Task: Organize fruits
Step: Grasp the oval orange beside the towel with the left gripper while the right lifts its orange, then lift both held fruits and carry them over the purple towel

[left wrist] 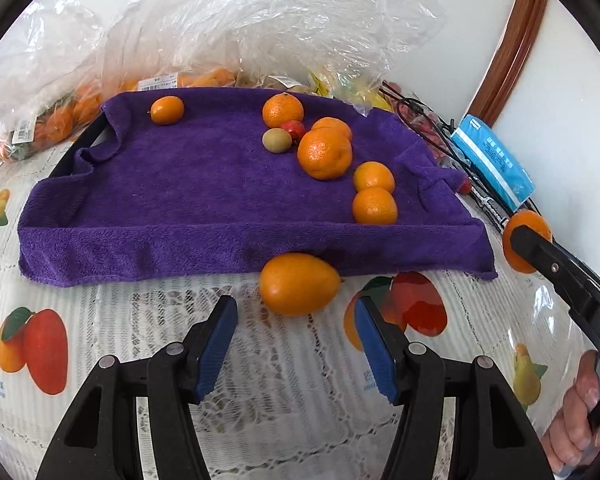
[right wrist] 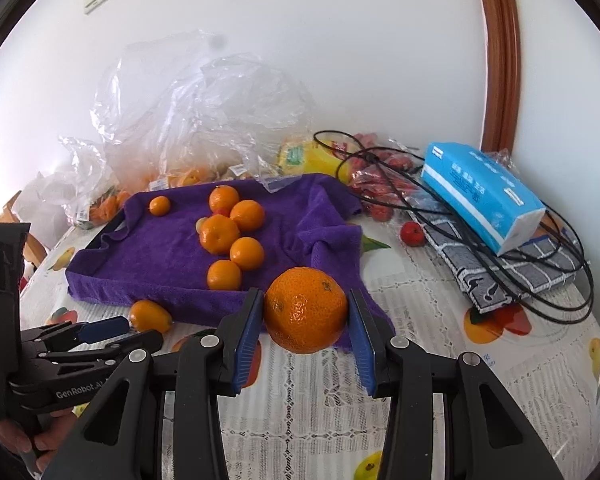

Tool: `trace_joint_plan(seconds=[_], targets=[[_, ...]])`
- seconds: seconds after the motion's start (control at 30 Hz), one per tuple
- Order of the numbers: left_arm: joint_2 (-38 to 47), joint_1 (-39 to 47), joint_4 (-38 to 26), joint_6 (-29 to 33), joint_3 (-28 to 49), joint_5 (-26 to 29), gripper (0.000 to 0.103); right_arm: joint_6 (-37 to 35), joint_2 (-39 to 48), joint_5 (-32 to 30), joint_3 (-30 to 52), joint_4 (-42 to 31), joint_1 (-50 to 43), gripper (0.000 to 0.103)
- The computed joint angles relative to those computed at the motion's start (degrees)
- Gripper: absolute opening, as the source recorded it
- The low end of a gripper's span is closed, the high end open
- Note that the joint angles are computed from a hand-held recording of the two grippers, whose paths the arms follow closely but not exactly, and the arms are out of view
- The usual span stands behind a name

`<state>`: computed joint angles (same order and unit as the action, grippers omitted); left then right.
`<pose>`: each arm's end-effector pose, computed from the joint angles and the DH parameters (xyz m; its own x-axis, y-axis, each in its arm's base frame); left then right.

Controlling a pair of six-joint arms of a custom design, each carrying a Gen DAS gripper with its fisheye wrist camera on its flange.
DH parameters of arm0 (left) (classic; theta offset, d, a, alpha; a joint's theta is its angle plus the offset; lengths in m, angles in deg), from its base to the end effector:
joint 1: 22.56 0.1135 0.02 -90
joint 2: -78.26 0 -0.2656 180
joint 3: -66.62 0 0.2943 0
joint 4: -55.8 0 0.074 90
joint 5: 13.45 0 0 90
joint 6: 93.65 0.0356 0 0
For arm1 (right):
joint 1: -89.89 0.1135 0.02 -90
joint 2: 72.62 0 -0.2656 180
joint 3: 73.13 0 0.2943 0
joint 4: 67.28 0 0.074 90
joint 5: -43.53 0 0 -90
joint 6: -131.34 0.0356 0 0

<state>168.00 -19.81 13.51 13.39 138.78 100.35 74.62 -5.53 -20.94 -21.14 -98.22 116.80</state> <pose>0.3531 0.0026 0.1980 -0.7795 0.2310 -0.5822 0.4046 0.8952 -0.1866 0.2516 0.1105 0.2051 -0.6143 0.2435 -0.7505 0.2338 0.9647 0.1216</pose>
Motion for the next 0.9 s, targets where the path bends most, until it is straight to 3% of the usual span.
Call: trace_joint_plan(seconds=[0.17,0.37,0.43,0.53,0.9], targets=[[-0.5,-2.2,2.9,-3.9,-1.2,-3.1,0.064,0.6,-0.7,-0.9,-0.4,0.0,-0.2,0.042],[-1.2,-6.1,6.1,-6.5,-2.8,-10.9,0.064,0.3,-1.5,-0.5,-0.5,0.5,1.1,0.042],[-1.5,-6.6,6.8,-7.8,-3.2,-13.0,0.051,0.2,-1.4,-0.7,-0.5,0.6,1.3,0.042],[-1.5,-5.7,6.8,-7.9,-3.1,-11.4,0.046,0.2,-0.6,-0.9,-0.3,0.7,1.3,0.042],[-2.2,-3.4,4.6,-6.8,-2.8,-8.7,0.046,-1.5,1.1,-1.1,-0.7,3.8,2.5,0.042]])
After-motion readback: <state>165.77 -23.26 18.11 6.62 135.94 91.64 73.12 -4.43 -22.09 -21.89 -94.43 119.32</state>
